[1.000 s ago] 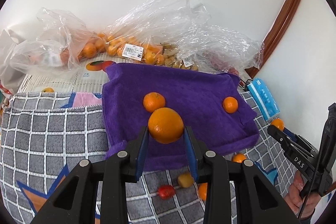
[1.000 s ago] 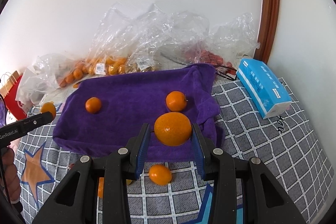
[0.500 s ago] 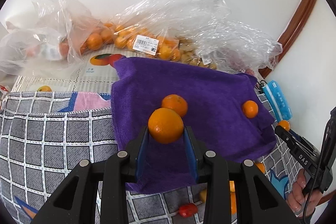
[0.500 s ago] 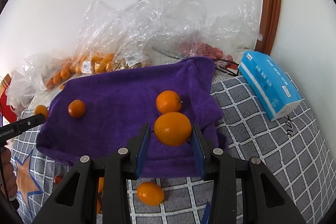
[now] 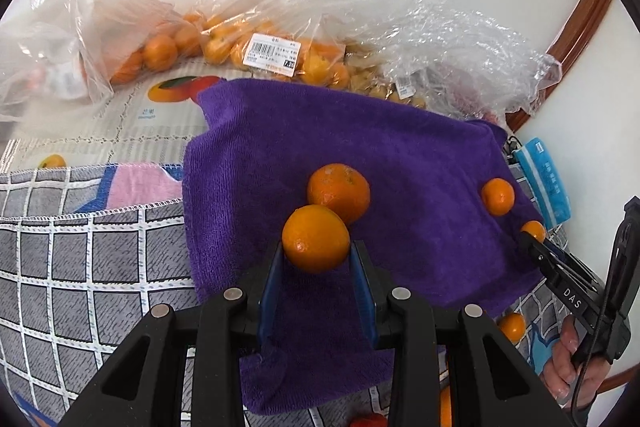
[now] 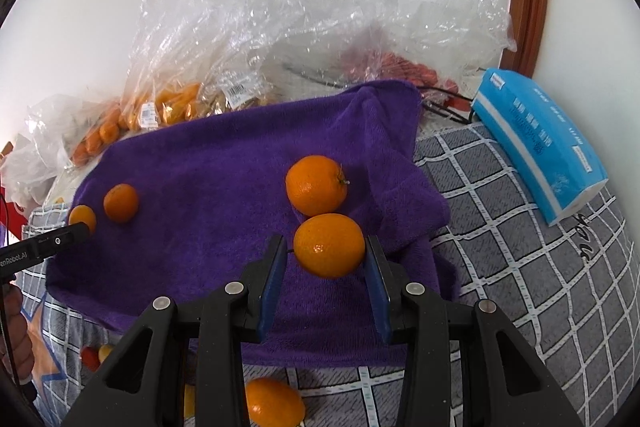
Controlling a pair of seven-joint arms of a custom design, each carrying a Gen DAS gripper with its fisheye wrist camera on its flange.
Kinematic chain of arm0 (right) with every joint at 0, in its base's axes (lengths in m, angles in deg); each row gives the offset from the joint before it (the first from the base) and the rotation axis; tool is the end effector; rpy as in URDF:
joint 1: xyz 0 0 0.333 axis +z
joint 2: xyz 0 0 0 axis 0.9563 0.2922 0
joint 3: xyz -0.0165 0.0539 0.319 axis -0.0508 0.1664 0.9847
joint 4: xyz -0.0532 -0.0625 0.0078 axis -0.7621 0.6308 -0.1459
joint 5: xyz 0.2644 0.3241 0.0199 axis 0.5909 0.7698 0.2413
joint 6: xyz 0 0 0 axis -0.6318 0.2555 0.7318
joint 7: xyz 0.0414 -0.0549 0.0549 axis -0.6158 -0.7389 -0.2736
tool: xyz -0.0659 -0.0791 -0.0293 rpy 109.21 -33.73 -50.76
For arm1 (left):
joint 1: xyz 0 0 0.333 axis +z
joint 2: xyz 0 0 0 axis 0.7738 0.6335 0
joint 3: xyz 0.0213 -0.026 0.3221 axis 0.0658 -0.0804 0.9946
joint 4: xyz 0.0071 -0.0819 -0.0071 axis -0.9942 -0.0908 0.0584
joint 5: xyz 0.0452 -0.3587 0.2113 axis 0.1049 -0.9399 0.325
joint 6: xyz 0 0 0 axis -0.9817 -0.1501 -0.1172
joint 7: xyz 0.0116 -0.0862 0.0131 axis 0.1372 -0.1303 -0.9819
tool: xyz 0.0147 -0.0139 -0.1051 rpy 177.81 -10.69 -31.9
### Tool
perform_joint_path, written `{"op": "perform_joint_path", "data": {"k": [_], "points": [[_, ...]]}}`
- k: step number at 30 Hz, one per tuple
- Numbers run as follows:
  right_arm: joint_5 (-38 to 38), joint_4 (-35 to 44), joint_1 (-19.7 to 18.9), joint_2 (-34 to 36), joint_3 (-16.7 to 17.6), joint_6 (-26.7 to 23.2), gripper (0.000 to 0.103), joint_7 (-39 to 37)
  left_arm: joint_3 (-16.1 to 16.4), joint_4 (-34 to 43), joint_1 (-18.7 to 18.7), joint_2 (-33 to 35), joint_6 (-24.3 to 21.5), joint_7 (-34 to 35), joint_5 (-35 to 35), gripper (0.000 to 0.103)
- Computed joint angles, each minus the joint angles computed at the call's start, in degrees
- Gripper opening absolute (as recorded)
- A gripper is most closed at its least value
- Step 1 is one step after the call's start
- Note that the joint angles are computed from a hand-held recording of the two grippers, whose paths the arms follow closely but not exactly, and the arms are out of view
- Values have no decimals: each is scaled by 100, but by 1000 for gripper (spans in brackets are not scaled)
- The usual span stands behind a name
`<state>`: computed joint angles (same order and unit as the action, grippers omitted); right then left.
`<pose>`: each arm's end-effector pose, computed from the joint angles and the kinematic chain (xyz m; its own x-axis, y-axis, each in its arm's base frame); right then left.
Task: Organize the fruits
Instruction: 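Open the left tool on the towel while the right tool releases its orange, then withdraw both open tools back from the towel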
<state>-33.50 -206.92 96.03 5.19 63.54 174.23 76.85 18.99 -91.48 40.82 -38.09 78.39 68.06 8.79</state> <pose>0.4909 0.2457 0.4201 0.4611 -0.8818 -0.0992 -0.7079 -0.2981 -0.6403 0.3691 -0.1848 0.4260 0.4135 -0.8645 0.2857 -0.6956 -0.5024 -0.5135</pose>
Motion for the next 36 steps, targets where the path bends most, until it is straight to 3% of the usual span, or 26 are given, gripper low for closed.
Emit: {"op": "perform_joint_path", "data": {"k": [10, 14, 18, 20, 23, 31, 36], "points": [[108, 170, 6, 292, 37, -71, 39, -148, -41, 147, 54, 198, -119, 72, 183, 32], [-459, 164, -57, 333, 69, -103, 39, 276, 2, 165, -14, 188, -160, 144, 163, 32], [-185, 102, -7, 195, 50, -151, 46, 7, 44, 179, -115, 101, -290, 235, 37, 40], [-62, 32, 19, 66, 41, -129, 56, -77, -15, 182, -126, -11, -400, 190, 38, 44], [26, -106, 47, -170, 33, -104, 59, -93, -64, 142, -198, -245, -494, 135, 27, 45], [-503, -697, -132, -1067, 175, -7, 59, 500, -413, 82, -416, -1029, -1225, -323, 102, 45], [-412, -1067, 79, -1742, -42, -266, 59, 376, -557, -35, -697, -1512, -1505, -695, 120, 45]]}}
